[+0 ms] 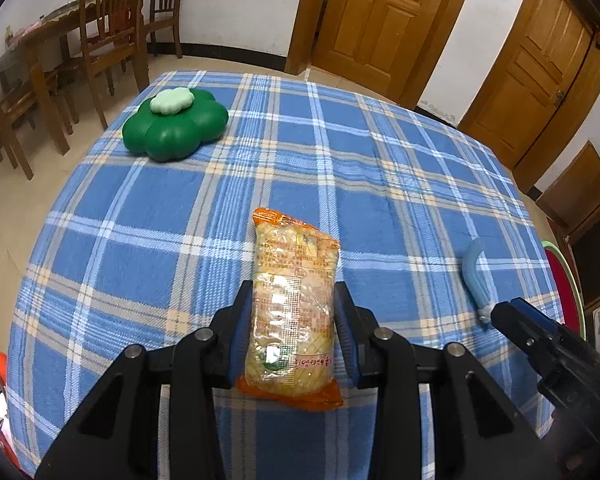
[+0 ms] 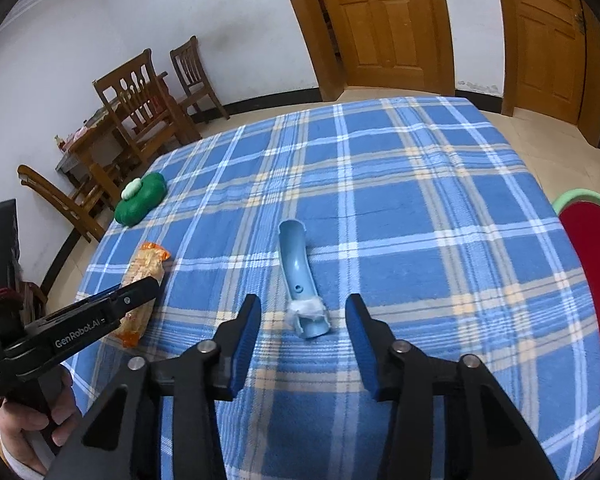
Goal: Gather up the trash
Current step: 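Close the right tool on the light-blue plastic piece while the left tool holds the packet, then carry the packet in the left tool while the right tool carries the blue piece over the bucket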
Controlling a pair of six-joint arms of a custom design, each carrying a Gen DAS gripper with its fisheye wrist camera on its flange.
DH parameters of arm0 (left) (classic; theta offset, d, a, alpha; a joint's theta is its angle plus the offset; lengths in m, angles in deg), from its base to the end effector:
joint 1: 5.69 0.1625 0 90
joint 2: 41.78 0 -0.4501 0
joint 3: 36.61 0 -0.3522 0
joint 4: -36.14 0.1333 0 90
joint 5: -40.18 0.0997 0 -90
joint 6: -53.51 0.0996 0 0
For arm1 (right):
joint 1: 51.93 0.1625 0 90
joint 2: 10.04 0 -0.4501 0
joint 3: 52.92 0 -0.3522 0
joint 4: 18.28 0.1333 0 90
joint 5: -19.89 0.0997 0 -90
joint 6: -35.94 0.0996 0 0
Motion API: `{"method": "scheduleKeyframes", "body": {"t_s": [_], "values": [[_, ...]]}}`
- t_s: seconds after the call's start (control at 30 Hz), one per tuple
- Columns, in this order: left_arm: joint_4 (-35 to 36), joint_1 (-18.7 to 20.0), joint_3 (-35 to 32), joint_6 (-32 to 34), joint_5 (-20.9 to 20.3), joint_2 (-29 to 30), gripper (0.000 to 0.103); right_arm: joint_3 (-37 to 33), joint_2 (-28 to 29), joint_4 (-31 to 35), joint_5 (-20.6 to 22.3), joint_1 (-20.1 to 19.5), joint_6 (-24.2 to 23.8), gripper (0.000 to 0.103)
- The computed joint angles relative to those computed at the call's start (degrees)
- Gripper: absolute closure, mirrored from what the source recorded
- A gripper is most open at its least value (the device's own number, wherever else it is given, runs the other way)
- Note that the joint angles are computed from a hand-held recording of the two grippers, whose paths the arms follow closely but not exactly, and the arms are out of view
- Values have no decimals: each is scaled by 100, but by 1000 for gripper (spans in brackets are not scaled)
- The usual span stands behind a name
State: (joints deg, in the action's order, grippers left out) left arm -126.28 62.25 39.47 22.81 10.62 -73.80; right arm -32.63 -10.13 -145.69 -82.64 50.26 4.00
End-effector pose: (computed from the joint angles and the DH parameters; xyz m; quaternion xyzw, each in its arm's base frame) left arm -0.0763 -0.7738 0.1603 -0.1861 0.8261 -0.4065 0.3431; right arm 0.3002 -0.8607 -0.0218 0.3541 -0.9170 0.1280 0.1318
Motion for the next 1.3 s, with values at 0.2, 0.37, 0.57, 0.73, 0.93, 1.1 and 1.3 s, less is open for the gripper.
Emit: {"method": "scheduleKeyframes", "body": {"t_s": [0.2,0.37,0.57,0.73,0.93,1.1,1.3], "values": [[18,-1,-14,0,-36,20,64,-53,101,15,-103,5,-76,77],[50,-29,-71,30,-33,56,64,232,-31,-170,-62,-17,-179,81],[43,-102,-127,119,6,97,64,707,-312,-435,76,-57,-173,82],[-13,-180,-189,256,53,137,64,1060,-562,-698,203,-88,-75,82],[-69,-291,-300,459,65,196,64,1553,-899,-1111,303,-145,42,82],[-98,-379,-492,695,47,291,64,1923,-1164,-1485,312,-210,172,82],[-108,-464,-830,1025,-27,451,64,2178,-1419,-1820,297,-319,373,82]]}}
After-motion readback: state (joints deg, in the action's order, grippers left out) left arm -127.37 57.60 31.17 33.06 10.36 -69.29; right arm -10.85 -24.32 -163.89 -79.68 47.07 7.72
